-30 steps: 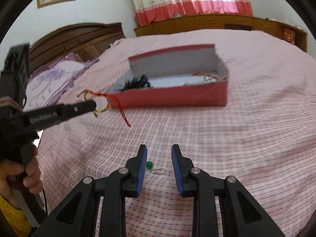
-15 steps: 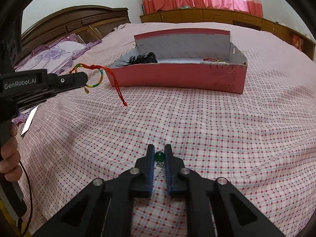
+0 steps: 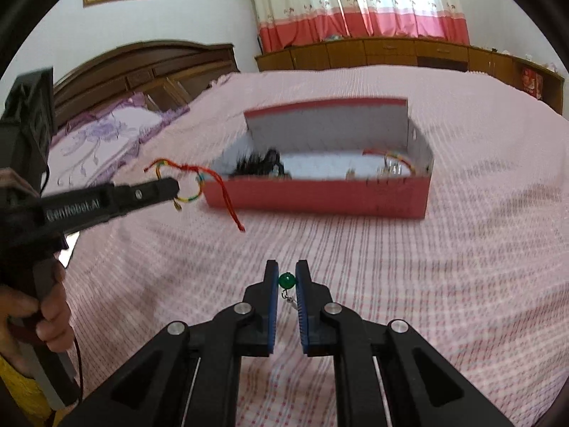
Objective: Organize jewelry
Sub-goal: 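Carry the string bracelet and green earring into the shoebox with both tools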
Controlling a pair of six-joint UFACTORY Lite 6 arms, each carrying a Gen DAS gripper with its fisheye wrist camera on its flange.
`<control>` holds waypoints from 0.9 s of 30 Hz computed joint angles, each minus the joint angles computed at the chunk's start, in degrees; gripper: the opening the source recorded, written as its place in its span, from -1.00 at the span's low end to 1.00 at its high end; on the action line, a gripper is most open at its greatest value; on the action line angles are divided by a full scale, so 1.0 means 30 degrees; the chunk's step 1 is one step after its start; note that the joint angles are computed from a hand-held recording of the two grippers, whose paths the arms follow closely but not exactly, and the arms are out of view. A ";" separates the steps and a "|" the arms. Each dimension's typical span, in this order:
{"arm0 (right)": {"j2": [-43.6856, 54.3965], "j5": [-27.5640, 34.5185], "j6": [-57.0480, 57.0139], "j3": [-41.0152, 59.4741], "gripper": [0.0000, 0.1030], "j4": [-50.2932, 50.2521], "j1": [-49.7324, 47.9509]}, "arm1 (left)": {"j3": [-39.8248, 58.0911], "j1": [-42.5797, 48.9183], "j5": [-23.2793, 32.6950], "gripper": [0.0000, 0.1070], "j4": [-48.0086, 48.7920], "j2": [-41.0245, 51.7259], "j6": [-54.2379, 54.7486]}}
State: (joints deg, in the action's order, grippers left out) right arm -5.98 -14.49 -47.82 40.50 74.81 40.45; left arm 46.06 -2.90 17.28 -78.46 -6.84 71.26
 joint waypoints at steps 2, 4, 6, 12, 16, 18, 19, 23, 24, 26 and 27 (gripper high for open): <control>-0.0021 0.0118 -0.0130 0.0452 -0.79 -0.0209 -0.0485 | 0.0368 -0.0156 -0.0120 -1.00 -0.0770 0.0297 0.0736; 0.0281 0.0242 -0.0214 0.1149 -0.78 -0.0332 -0.0873 | 0.0824 -0.0287 -0.0224 -1.00 -0.1347 0.0699 0.1302; 0.0603 0.0323 -0.0352 0.1822 -0.78 -0.0426 -0.1253 | 0.1267 -0.0406 -0.0346 -1.00 -0.2305 0.1166 0.2214; 0.2167 0.0592 0.0524 0.4014 -0.79 -0.2009 -0.2509 | 0.2935 -0.0826 -0.0665 -1.00 -0.5335 0.2847 0.5307; 0.3576 0.0926 0.1251 0.5696 -0.78 -0.3167 -0.3476 | 0.4392 -0.1221 -0.1009 -1.00 -0.8135 0.4248 0.8317; 0.4377 0.1097 0.1925 0.6544 -0.78 -0.4032 -0.3946 | 0.5044 -0.1521 -0.1334 -1.00 -0.9886 0.4962 1.0133; 0.4650 0.1106 0.2294 0.6795 -0.78 -0.4462 -0.4113 | 0.5422 -0.1625 -0.1435 -1.00 -1.0533 0.5362 1.0791; 0.6136 0.1188 0.3599 0.8322 -0.78 -0.6152 -0.4937 | 0.6845 -0.1931 -0.1496 -1.00 -1.4691 0.7127 1.4743; 0.6502 0.1139 0.3906 0.8650 -0.78 -0.6552 -0.5104 | 0.7261 -0.2002 -0.1538 -1.00 -1.5432 0.7602 1.5440; 0.7306 0.1131 0.3931 0.9424 -0.78 -0.6726 -0.5447 | 0.8215 -0.2147 -0.1706 -1.00 -1.6785 0.8678 1.6691; 0.7744 0.1209 0.4121 0.9847 -0.78 -0.6975 -0.5656 | 0.8558 -0.2154 -0.1717 -1.00 -1.6908 0.9065 1.6747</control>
State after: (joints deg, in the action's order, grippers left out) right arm 17.25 -10.87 -35.45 70.05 53.88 23.48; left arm 71.73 -9.37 12.13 -129.19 20.35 121.51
